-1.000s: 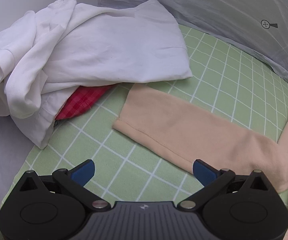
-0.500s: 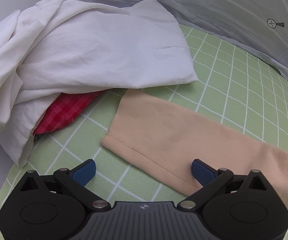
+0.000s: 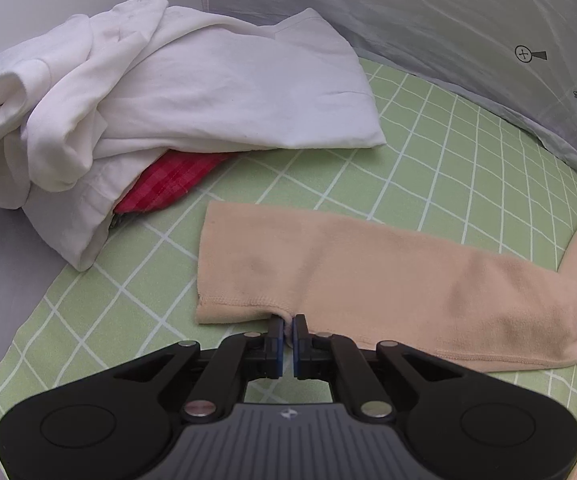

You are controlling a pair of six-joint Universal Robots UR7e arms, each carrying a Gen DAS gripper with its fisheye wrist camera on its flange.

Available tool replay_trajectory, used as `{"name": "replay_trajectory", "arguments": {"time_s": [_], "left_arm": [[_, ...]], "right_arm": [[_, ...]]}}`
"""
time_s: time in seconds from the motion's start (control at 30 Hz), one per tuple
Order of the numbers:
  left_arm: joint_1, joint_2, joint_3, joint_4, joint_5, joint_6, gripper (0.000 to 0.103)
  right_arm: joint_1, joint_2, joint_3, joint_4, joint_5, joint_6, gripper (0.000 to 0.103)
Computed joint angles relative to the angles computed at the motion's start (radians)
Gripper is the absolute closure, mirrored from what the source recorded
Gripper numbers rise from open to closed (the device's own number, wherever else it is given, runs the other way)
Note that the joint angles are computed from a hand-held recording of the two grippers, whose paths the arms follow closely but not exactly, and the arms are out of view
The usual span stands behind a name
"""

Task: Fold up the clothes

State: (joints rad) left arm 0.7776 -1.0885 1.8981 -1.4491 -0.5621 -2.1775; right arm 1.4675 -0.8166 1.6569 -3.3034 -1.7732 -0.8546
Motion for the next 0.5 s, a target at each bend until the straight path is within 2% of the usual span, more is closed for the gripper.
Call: {"name": "replay_trajectory", "arguments": {"time_s": [0.2, 0.5], "left_arm": [[-0.066, -0.004, 0.047, -0.037, -0.084, -0.094, 0.098], [-0.144, 0.056, 0.042, -0.047, -0.168, -0.226, 0.098]], "right_arm": [[-0.002, -0.001, -0.001, 0.005, 0.005, 0.001, 0.000], [-0.005, -0.004, 0.000, 0.010, 0.012, 0.001, 0.000]]}}
